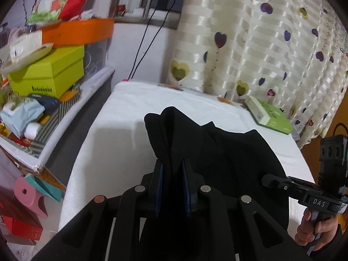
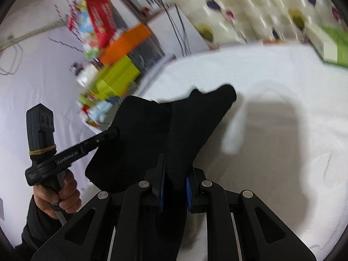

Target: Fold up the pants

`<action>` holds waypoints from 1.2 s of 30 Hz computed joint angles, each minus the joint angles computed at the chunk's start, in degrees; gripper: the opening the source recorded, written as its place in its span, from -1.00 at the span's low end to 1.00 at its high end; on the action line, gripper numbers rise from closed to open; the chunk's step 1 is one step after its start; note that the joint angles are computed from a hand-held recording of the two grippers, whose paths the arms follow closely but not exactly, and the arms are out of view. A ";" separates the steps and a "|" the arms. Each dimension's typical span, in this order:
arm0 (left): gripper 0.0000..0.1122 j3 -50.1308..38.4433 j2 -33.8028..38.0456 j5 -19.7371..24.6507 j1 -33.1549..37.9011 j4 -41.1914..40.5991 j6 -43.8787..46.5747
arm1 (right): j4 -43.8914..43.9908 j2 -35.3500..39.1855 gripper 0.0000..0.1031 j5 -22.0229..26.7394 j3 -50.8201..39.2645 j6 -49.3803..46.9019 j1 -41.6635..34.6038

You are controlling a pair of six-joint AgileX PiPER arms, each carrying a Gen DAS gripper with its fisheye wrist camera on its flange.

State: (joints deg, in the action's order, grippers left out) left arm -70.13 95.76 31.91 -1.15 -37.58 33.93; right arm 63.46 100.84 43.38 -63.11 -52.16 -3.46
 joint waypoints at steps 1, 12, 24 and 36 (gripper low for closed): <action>-0.67 0.19 0.99 -0.35 0.34 -0.93 1.33 | -0.58 0.50 -0.66 -0.68 0.40 -0.33 0.06; -0.60 4.97 2.59 -3.92 3.35 -3.53 4.95 | -11.34 -12.03 -0.41 -10.11 7.61 1.98 3.65; -0.60 21.88 -12.31 -10.68 -1.41 -9.03 16.28 | -16.80 -15.63 -0.41 -19.65 15.68 0.43 14.14; -0.59 14.32 -7.69 -11.78 -3.93 0.95 6.62 | -22.96 -3.18 -0.43 -15.20 -3.17 8.46 9.31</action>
